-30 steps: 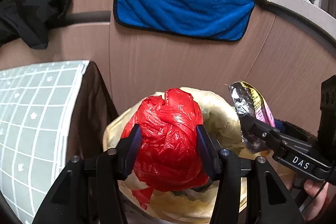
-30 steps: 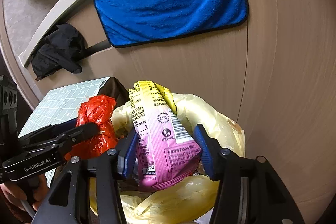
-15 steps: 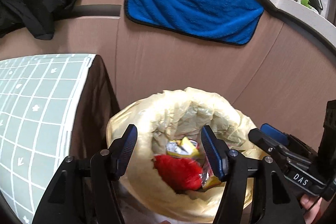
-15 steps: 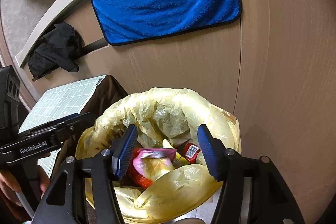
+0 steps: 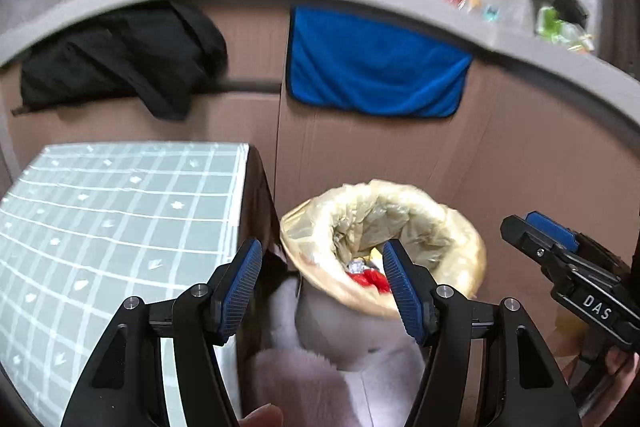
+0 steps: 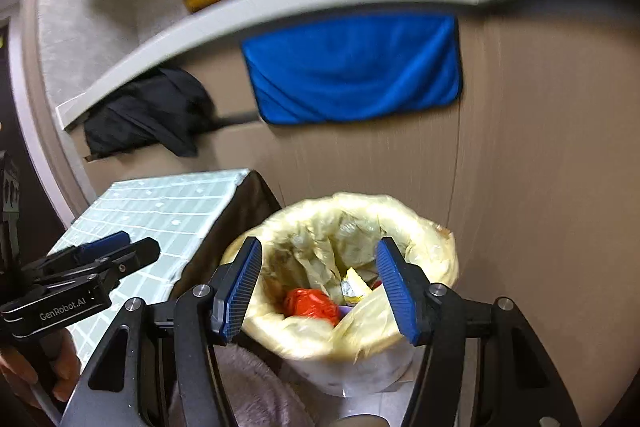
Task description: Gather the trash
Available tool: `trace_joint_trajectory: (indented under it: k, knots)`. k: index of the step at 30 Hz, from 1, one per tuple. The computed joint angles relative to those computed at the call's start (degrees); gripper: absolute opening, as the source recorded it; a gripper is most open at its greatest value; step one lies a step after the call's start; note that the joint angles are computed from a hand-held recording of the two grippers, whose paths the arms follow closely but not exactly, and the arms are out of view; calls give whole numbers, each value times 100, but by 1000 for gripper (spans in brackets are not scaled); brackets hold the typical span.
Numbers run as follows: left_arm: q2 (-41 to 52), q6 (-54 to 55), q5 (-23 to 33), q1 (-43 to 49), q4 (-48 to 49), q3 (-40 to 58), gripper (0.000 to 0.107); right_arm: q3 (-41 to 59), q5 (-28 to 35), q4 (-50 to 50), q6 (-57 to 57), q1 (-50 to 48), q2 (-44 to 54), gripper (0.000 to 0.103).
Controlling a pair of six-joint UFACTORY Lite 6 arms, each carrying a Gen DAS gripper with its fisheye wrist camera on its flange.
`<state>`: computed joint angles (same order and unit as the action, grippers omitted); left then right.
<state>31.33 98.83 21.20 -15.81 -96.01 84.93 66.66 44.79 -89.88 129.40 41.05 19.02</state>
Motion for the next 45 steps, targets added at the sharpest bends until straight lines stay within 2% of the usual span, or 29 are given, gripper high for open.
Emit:
trace_joint_trajectory:
  k: [1,5,11,16,20,27,34,45]
  knots:
    - [-442,504,182,132,-393,-539,64,49,472,330,-181,412,-45,59]
    - [-2260,1962,630,684,-1340,-2607,64,209,1378,916,-259,1657,-79,60]
    - [-4291,2191,1071,1621,-966,-4572,64,1152,2621,1432,-354,3040,656,60]
    - [-5273,1948,1220,2372,-614,-5251,64,2514,3677,1635,-973,3701,1641,60]
    - [-5903,1952,1516,2859,-263,-5720,64,2828,3931,1742,-1074,3929,1779,60]
    - [-6469,1686,2041,3564,-97,-6019,64,2314,3849,1909,-443,4115,1496,60]
    - [-6762,1623,1983,3538,-35,-6153,64,2327,4096,1865,-357,4248,1515,60]
    - [-6696,1619,1899,3401,-14,-6144,64,2253,3957,1905,-285,4209,1482,60]
